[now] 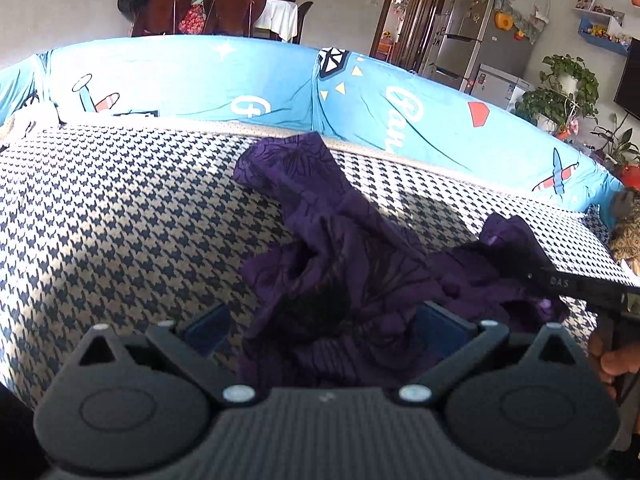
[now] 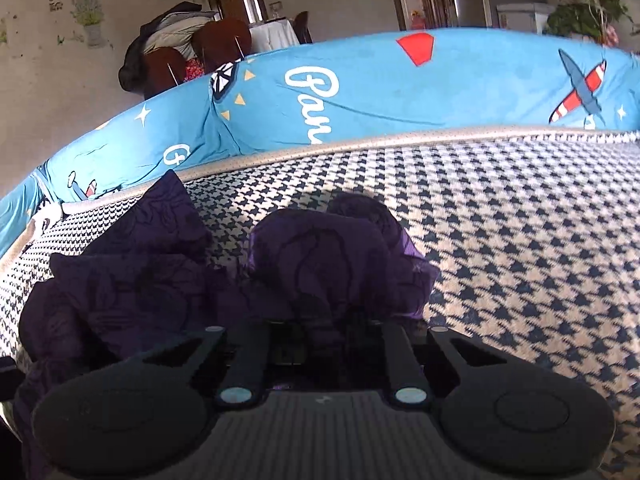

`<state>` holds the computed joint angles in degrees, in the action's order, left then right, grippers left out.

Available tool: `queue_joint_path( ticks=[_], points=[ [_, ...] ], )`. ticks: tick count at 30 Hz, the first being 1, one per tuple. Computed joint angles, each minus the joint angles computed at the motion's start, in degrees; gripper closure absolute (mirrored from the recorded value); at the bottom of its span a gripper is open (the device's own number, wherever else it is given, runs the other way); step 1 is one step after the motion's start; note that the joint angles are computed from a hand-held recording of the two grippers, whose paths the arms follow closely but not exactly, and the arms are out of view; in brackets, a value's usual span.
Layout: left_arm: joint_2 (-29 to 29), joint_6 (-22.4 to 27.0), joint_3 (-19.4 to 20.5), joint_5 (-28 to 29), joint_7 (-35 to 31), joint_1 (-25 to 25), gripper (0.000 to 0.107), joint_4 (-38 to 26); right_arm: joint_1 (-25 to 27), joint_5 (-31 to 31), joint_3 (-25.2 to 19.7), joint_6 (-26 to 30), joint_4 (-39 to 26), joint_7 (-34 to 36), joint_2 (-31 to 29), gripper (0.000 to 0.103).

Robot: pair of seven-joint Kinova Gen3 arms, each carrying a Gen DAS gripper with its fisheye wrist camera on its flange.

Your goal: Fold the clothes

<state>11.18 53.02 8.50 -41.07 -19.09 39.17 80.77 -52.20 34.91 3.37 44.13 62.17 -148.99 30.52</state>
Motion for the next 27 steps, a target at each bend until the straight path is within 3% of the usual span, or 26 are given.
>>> queue_joint_path(
  ticks=[3,5,10,13,17,21,24,27],
  points=[
    [0.51,-0.02,-0.54,0.68,-0.60,-1.12,0.005,-1.60,-5.93,6.99,4.35,3.66,2.17,-4.87,-1.83,0.089],
    [1.45,0.58,-0.95,1.48,-1.36,-1.75,0.005,-3.19,-7.73,10.92,4.33,7.34,3.12,-7.65,-2.77,0.089],
    [4.21,1.42,-2.11,5.12,-5.24,-3.41,0.005,-7.49,-6.63,11.26,1.14,16.09,2.04,-9.00,-3.41,0.087],
    [5.72,1.72,-3.01,6.92,-7.59,-3.81,0.005,-9.70,-5.60,11.87,-0.63,19.13,2.16,-11.14,-3.94,0.075],
    [8.07,2.23,-3.80,10.21,-11.85,-4.76,0.005,-13.00,-7.90,20.13,0.10,18.68,4.17,-15.27,-4.55,0.058],
    [10.58,3.94,-4.80,13.24,-15.33,-5.19,0.005,-16.18,-4.95,20.82,-2.96,12.27,3.96,-12.43,-4.34,0.058],
    [12.21,5.04,-5.32,15.29,-17.95,-5.66,0.005,-18.17,-4.76,20.47,-2.90,9.70,2.82,-9.86,-3.29,0.058],
    [14.84,8.83,-6.16,16.69,-20.02,-5.59,0.005,-21.76,-3.36,18.92,-3.28,3.71,2.96,-7.59,-3.23,0.058]
  ],
)
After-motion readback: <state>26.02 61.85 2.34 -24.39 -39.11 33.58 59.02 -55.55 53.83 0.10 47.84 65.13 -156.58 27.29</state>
